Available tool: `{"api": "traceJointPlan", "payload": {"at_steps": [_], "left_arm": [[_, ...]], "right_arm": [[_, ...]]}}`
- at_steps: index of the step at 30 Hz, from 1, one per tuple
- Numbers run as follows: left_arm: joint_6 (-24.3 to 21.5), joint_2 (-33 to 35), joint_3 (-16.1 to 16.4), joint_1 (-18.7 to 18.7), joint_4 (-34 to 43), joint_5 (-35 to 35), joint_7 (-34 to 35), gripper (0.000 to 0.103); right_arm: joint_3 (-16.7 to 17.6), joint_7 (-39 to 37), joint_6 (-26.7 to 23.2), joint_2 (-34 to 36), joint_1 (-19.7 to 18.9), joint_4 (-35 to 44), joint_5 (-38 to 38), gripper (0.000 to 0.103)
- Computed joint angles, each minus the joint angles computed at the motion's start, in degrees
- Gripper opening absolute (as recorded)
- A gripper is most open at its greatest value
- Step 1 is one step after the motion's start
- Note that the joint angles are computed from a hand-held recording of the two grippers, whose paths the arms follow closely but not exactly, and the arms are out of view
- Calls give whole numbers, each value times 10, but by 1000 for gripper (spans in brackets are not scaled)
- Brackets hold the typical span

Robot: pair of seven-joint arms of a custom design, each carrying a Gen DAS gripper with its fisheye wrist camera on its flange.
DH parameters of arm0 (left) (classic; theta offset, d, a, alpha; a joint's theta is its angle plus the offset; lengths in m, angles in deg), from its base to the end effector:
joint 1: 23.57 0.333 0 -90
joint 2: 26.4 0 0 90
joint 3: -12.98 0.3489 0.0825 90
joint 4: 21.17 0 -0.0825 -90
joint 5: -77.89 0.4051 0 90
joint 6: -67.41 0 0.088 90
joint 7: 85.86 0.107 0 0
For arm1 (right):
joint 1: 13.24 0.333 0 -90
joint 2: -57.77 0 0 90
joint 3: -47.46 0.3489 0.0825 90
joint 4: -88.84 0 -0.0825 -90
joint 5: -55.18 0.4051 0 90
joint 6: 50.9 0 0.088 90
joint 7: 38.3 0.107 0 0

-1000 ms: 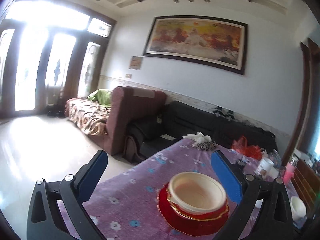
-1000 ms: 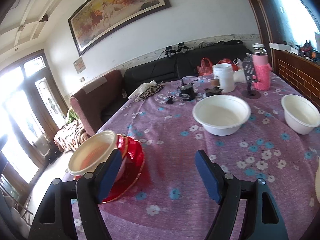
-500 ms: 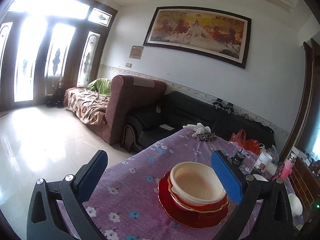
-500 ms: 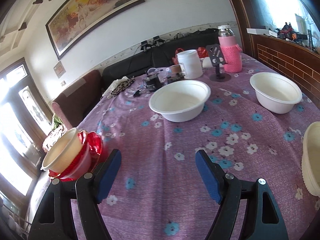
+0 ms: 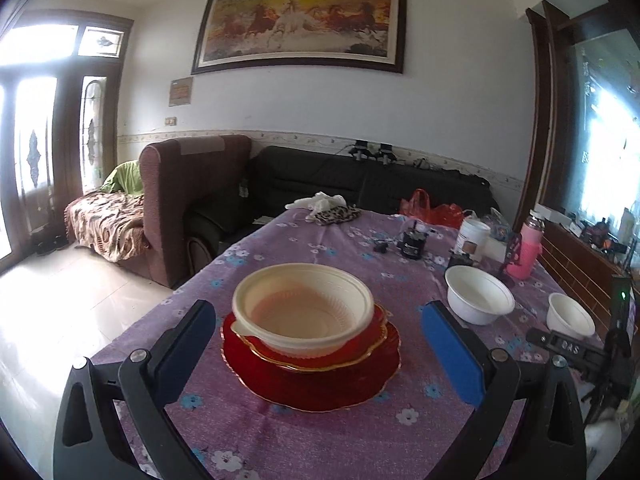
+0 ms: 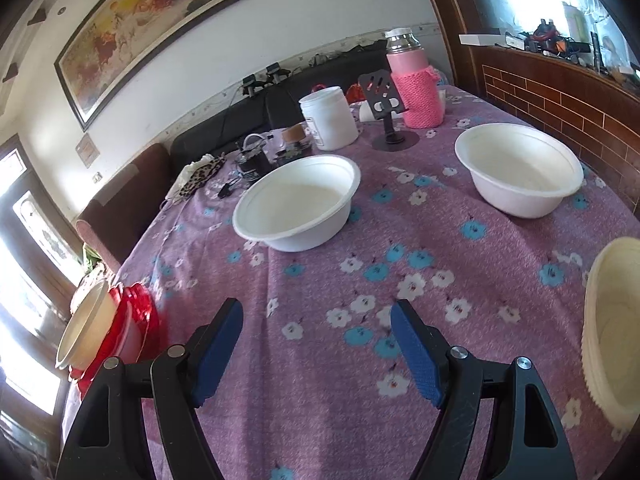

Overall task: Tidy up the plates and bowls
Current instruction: 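Move the right tool toward the large white bowl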

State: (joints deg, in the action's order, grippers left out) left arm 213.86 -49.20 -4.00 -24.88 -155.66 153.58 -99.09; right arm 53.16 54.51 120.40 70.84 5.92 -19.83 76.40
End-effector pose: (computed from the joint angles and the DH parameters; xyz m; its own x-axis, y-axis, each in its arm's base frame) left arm 0.4481 -0.1783 0.5554 0.4116 -0.9059 0.0995 -0.3122 -0.2428 -0.9185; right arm 0.6328 0.2587 0.5049 0.1789 -0.9146 -0.3626 -0.7223 0.1282 -0.6796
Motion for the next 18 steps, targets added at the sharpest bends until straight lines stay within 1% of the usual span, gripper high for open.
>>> {"api": "traceJointPlan", "payload": {"at_steps": [3, 6, 7, 8, 9, 10, 12, 13, 14, 16, 17, 18], "left_arm": [[27, 26, 4, -8, 17, -5, 30, 103], [55, 50, 10, -15, 39, -17, 62, 103], [71, 60, 14, -16, 49, -21, 73, 103], [98, 77, 23, -18, 66, -34, 92, 103], [114, 87, 28, -20, 75, -52, 110, 103], [130, 103, 36, -22, 91, -81, 134, 103], [157, 145, 52, -31, 127, -174, 205, 103], [163, 165, 56, -35, 144, -216, 236, 103], [158, 200, 59, -41, 177, -274, 280, 103], [128, 248, 60, -49, 227, -315, 308, 103], [110, 281, 60, -55, 263, -346, 331, 103], [106, 300, 64, -60, 281, -368, 344, 103]], "right_arm": [[-14, 24, -24, 22, 4, 35, -15, 80], [-25, 42, -38, 43, 7, 66, -33, 80], [-26, 44, -44, 51, 5, 79, -37, 80], [-28, 47, -47, 58, 5, 90, -41, 80], [-31, 52, -49, 63, 6, 99, -47, 80], [-34, 57, -50, 71, 6, 111, -52, 80], [-39, 66, -52, 87, 6, 138, -59, 80], [-40, 71, -53, 94, 6, 150, -62, 80], [-40, 74, -58, 105, 3, 168, -61, 80], [-33, 76, -69, 130, -7, 207, -52, 80], [-33, 81, -80, 147, -10, 235, -49, 80], [-32, 84, -89, 160, -12, 254, -47, 80]]}}
